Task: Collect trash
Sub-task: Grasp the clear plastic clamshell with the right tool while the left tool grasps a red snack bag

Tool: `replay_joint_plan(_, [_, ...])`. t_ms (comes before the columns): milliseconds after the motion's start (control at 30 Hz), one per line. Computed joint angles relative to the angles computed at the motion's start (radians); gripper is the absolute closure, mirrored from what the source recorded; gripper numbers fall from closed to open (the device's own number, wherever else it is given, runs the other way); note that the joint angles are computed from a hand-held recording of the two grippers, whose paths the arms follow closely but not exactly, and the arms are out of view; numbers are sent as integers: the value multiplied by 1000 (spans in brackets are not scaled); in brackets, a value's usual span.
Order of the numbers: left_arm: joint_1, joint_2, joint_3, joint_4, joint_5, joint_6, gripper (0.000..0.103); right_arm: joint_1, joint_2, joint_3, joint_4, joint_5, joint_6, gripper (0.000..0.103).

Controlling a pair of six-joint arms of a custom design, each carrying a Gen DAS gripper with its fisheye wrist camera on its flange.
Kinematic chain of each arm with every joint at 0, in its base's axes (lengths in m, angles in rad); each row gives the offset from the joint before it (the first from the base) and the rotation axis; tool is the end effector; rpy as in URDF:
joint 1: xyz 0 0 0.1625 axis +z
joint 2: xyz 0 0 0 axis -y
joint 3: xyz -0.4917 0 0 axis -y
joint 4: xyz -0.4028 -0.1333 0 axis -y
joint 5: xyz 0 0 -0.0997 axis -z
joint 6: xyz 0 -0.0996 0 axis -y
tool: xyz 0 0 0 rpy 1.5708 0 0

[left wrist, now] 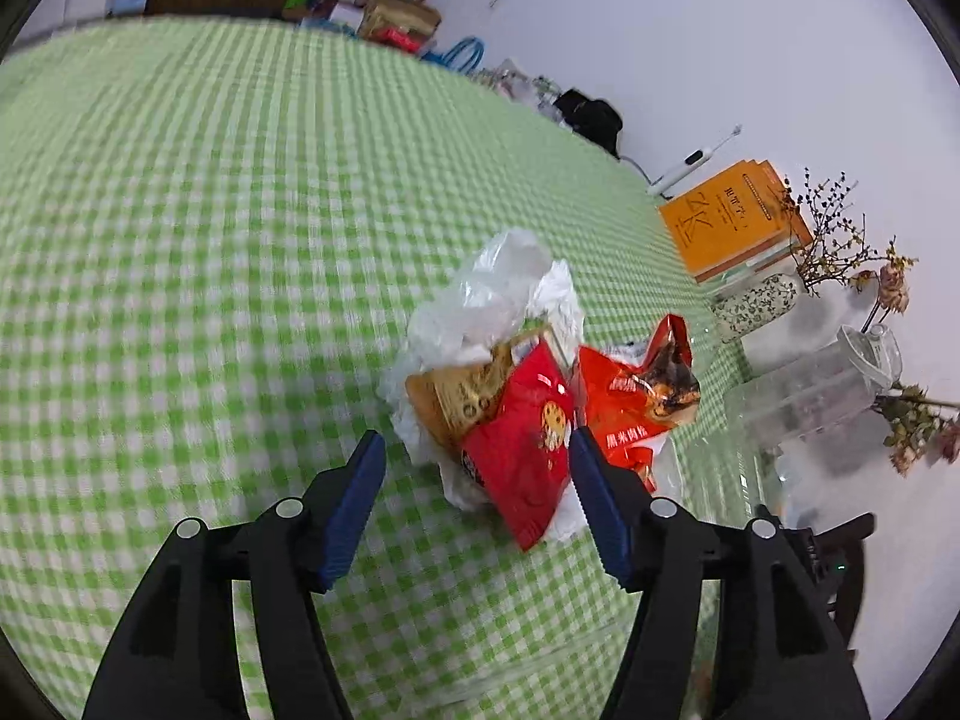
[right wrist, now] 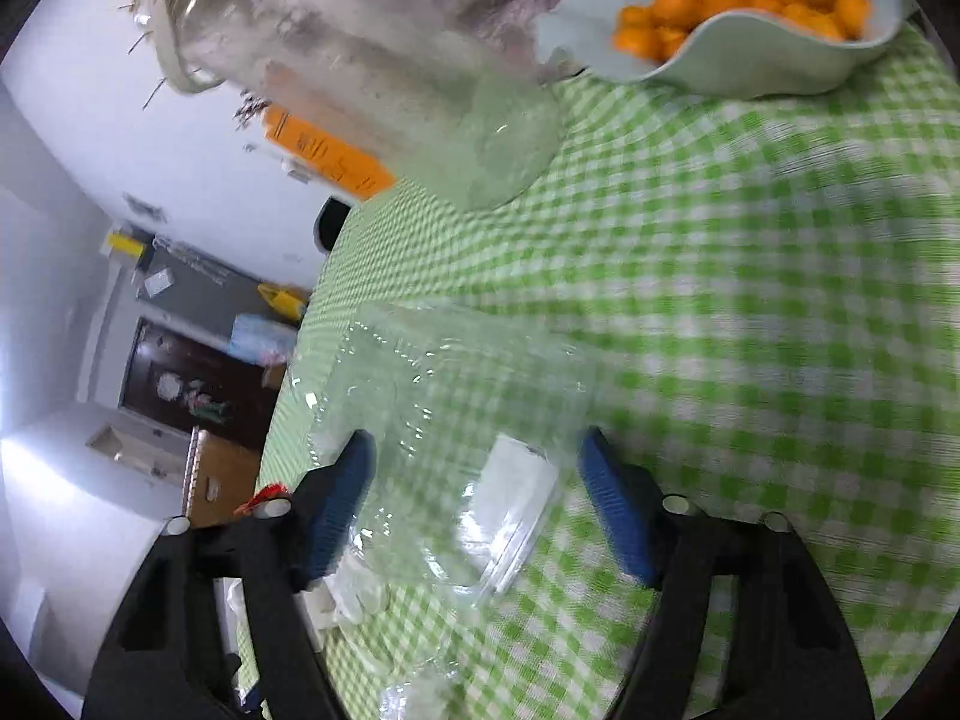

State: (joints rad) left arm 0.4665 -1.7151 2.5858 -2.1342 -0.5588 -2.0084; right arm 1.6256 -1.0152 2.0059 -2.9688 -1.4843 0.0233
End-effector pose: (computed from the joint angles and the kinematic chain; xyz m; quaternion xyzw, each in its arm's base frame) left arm -0.1413 -0.3150 0.2605 -0.3108 0.8100 -0.4770 0.1408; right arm 0.1752 -0.6023 0.1917 -0.0242 0.9782 -0.2003 0.0502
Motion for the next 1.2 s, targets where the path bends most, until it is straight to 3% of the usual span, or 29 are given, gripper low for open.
replay_joint_plan(200, [11,33,94,-342,-5,62,43,38,-29,23,-7,-20,-73,42])
replay_joint_plan(300, [-6,40,126,-433,23,53,44,41,-55,47,-31,2,-85,43])
replay_joint_plan(433, [-62,-2,110,-265,88,-51,48,42,-104,89,-47,14,-127,44])
replay_joint_plan(567, [-96,-24,54,-49,103,-103,48,49,-138,126,-59,9,-179,44])
replay_joint_plan(667, [-73,26,17,-105,93,32,48,38,-166,148,-46,23,-192,46])
replay_joint_plan(800, [10,130,-93,-168,79,304,46,25,-203,168,-54,31,-230,46])
replay_joint_plan(833, [42,170,-138,-173,81,398,46,21,-210,169,-56,33,-233,46])
replay_joint_plan(933, [110,228,-222,-136,59,537,46,-4,-233,171,-53,60,-236,46])
replay_joint_plan(1033, [155,242,-278,4,37,478,46,-30,-269,178,-47,78,-244,46])
replay_joint_plan(1200, [221,243,-254,-90,-4,485,47,-59,-297,182,-35,89,-260,46])
